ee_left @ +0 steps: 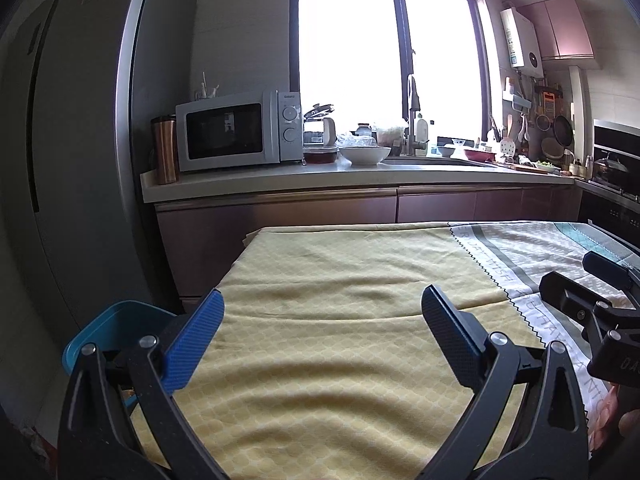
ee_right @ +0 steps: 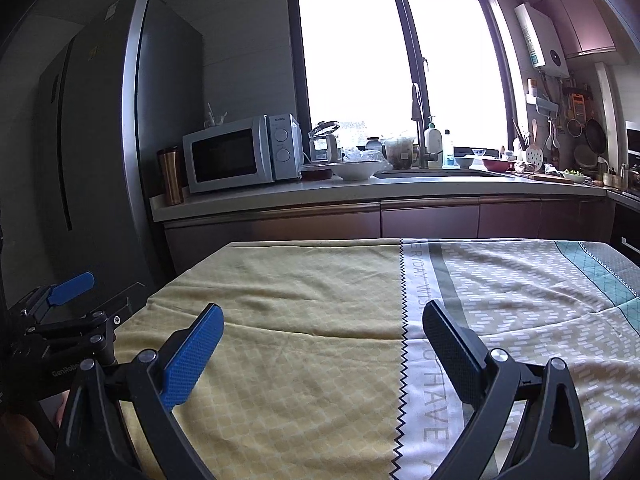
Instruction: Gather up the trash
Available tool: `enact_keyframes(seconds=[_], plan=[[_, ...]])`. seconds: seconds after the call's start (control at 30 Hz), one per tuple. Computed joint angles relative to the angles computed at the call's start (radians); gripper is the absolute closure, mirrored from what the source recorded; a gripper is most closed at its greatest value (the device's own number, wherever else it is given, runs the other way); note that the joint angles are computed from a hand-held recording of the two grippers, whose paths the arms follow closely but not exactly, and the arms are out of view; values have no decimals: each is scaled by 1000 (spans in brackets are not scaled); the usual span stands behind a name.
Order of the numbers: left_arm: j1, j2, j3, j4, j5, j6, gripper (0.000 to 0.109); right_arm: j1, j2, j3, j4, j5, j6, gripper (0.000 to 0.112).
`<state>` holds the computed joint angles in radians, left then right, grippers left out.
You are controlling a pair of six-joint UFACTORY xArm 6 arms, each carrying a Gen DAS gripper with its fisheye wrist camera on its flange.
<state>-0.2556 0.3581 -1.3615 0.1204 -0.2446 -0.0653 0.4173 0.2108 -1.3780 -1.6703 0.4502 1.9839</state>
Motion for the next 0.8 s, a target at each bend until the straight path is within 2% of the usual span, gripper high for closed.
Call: enact_keyframes(seconds=[0.13,0.47,0.8], plan=[[4,0,-1,18,-4,-24,11,-2,-3,4,5,4,0,16],[-6,0,-1,-43,-16,30,11,-10,3,-1,15,-1,-10,16],[-10,-5,7,-50,-29,38,11,-6,4,-2,4,7,7,16]])
